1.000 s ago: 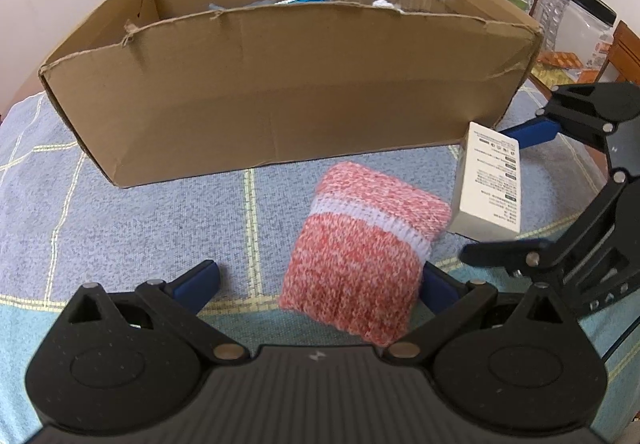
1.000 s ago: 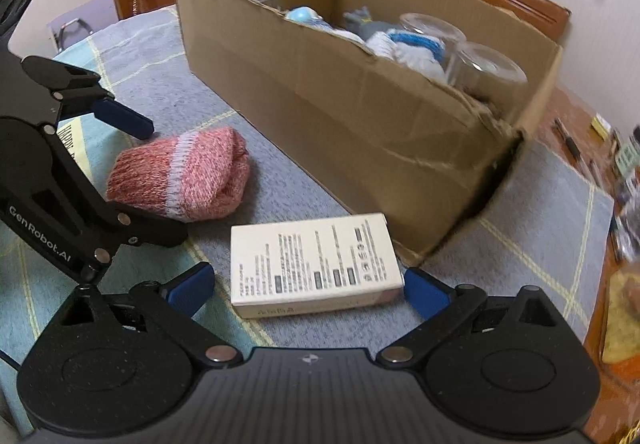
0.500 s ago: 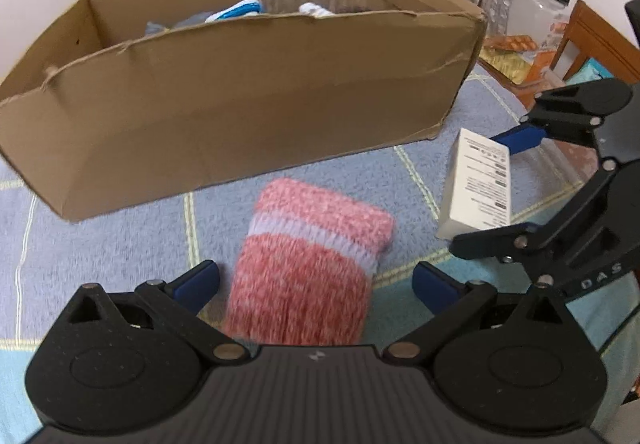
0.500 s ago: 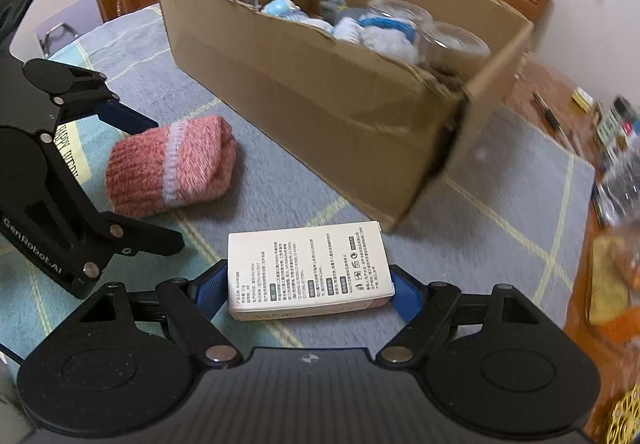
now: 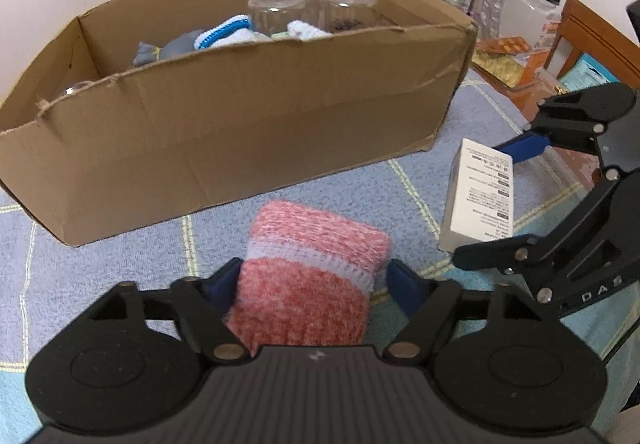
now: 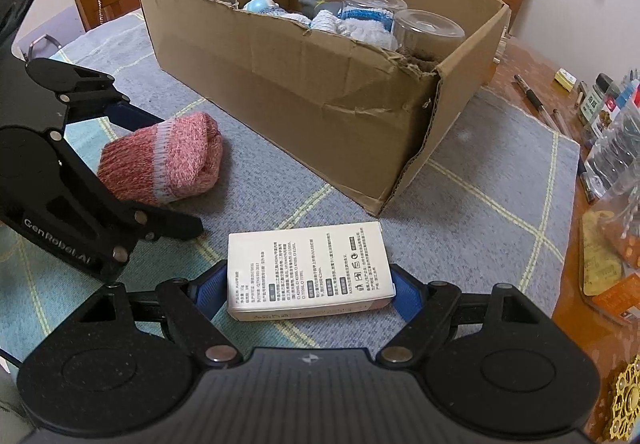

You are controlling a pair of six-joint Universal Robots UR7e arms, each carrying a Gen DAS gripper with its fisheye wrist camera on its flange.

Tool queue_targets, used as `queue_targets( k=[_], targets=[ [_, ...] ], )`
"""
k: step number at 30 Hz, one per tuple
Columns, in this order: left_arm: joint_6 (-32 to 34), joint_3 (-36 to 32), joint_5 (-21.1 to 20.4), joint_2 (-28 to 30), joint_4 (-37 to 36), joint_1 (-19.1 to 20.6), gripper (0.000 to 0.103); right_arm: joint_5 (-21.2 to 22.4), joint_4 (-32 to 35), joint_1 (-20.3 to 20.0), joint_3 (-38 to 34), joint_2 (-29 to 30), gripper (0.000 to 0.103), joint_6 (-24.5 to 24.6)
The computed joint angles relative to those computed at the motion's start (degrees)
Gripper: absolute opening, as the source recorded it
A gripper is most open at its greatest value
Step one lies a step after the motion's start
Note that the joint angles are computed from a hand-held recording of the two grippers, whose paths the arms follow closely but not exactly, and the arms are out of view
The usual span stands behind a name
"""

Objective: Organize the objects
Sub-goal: 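Carry the pink sock and white box into the cardboard box and release both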

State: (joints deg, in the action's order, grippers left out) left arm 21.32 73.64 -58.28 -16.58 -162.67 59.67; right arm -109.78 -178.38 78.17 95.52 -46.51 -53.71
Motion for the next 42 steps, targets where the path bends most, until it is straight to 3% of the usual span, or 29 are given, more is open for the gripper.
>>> queue_targets(
  k=[5,13,21,25,31,34,37,42],
  targets=[
    [-0.4,-0.5,-0.2,-0.7,2.4,0.0,0.063,-0.1,-0.7,0.4,1.0,-0.9,0.085,0.9],
    [-2.6,1.3,-3.4,-5.1,6.7,-0.6,0.062,-2.4,-0.2,2.4,1.4,-2.3,0.085,5.4],
    [0.5,1.3,-4.8,-9.9,9.6,-2.4,0.062,-4.0,2.0,5.1,2.2,-5.6,0.085,10.6],
    [2.7,-2.1,-5.5,-10.0,9.6,-2.7,0.063,-2.9,2.5,6.7,2.0,-7.0,0.085,11.3],
    [5.6,-14.1,-4.1,-4.4,10.8,-2.1,0.063,-1.1,2.5,8.6,-2.0,-6.0,0.085,9.8],
    [6.6,-20.9,-3.5,-0.4,11.7,-1.5,0.068,-1.5,2.3,9.2,-5.2,-4.1,0.085,9.0],
    [7.0,-25.9,-1.1,2.9,11.4,-1.3,0.099,-1.9,2.9,9.4,-8.7,-2.2,0.085,9.0],
    [6.0,-27.9,-0.5,3.9,12.2,-0.7,0.1,-2.6,4.8,9.6,-15.4,1.2,0.085,8.2]
  ],
)
